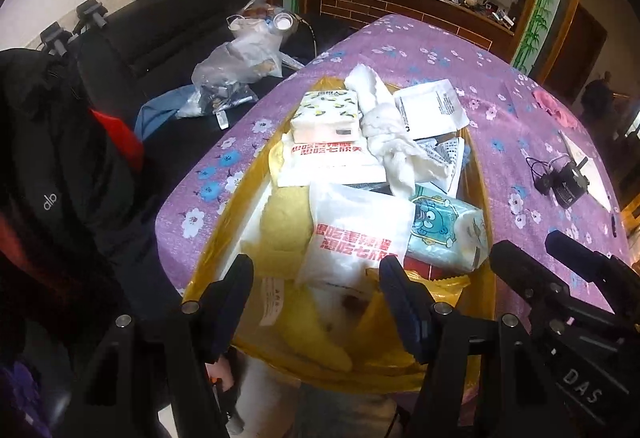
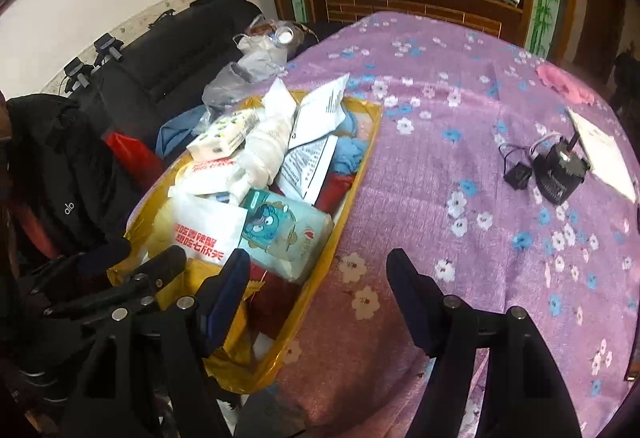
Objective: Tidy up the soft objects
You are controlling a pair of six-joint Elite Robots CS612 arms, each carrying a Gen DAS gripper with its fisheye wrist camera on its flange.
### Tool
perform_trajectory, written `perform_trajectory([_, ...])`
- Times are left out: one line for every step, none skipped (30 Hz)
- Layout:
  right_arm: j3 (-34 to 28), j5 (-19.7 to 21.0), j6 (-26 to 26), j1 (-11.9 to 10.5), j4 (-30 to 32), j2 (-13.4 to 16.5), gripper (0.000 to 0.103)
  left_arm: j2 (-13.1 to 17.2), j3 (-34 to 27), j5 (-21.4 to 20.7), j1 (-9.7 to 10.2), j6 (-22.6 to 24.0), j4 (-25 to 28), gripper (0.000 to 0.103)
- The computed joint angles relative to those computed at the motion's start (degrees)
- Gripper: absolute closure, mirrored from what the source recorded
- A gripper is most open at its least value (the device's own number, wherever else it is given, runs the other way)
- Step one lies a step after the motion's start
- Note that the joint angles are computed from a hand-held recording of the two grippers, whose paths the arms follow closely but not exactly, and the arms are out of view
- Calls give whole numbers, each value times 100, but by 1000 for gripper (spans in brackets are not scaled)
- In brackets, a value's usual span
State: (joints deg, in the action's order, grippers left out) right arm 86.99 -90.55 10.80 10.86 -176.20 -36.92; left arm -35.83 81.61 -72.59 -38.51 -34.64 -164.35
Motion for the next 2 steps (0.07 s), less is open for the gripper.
perform_trajectory([9, 97, 38, -22, 14, -8, 33, -6, 36, 39, -12, 30, -117, 34])
perform_trajectory([28, 175, 47, -40, -40, -12, 33, -8, 43, 37, -14, 49, -154, 34])
